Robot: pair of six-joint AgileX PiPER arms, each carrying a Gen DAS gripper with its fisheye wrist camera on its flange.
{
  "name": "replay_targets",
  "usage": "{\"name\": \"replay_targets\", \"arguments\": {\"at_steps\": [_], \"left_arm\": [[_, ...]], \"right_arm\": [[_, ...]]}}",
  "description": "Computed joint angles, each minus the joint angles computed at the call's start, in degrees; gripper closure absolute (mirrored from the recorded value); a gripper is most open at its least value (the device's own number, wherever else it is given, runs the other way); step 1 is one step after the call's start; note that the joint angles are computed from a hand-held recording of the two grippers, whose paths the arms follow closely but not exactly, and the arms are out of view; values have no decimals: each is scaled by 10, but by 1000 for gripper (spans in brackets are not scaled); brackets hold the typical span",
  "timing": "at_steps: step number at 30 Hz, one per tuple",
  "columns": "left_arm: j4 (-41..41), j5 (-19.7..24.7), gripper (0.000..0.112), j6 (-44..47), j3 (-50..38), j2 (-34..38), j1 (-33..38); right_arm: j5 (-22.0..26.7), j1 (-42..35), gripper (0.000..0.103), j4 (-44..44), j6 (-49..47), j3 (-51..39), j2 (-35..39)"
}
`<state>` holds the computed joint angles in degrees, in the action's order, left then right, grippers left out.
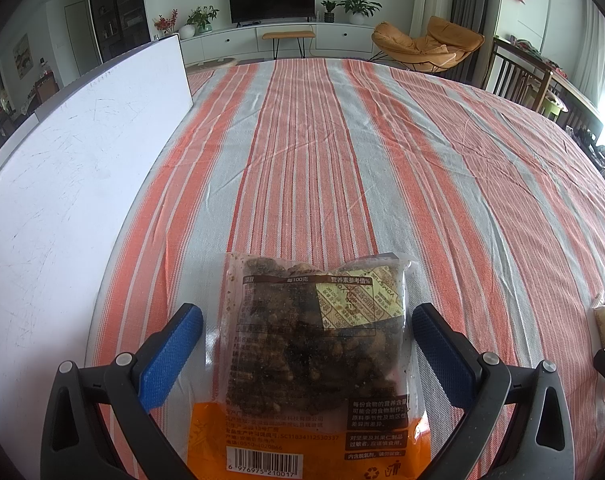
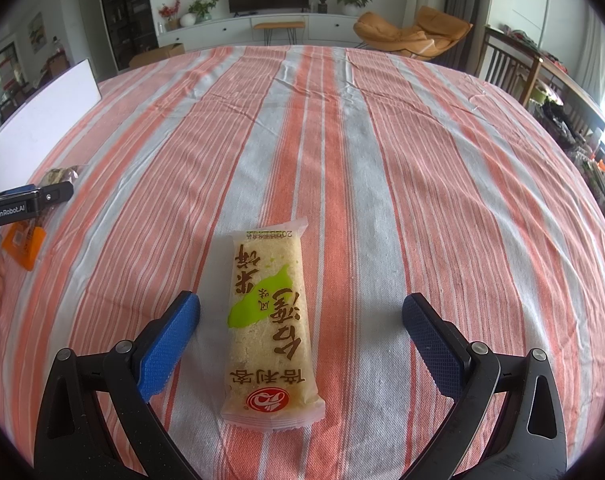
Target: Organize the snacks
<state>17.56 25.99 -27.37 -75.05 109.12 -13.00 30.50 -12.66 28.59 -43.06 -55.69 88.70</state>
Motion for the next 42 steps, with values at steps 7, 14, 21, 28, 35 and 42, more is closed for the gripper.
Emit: {"name": "replay_targets", "arguments": {"at_steps": [7,14,21,28,35,42], "left_arm": [[-33,13,9,40,-10,2,4],[-113,70,44,180,-13,-23,1],[-283,16,49,318,105,-114,27],[-562,93,49,525,175,-294,136],[-510,226,48,562,73,-349,367],[-384,212,32,536,40,-276,503]], "right_arm": [[0,0,1,0,0,-1,1],[38,-10,0,-10,-8,-19,6],[181,-9,72,-78,36,-105,22],[290,-15,72,46,28,-148,-12],[320,219,72,101,147,-316,-10],[303,479,66,30,318,-596,174]]}}
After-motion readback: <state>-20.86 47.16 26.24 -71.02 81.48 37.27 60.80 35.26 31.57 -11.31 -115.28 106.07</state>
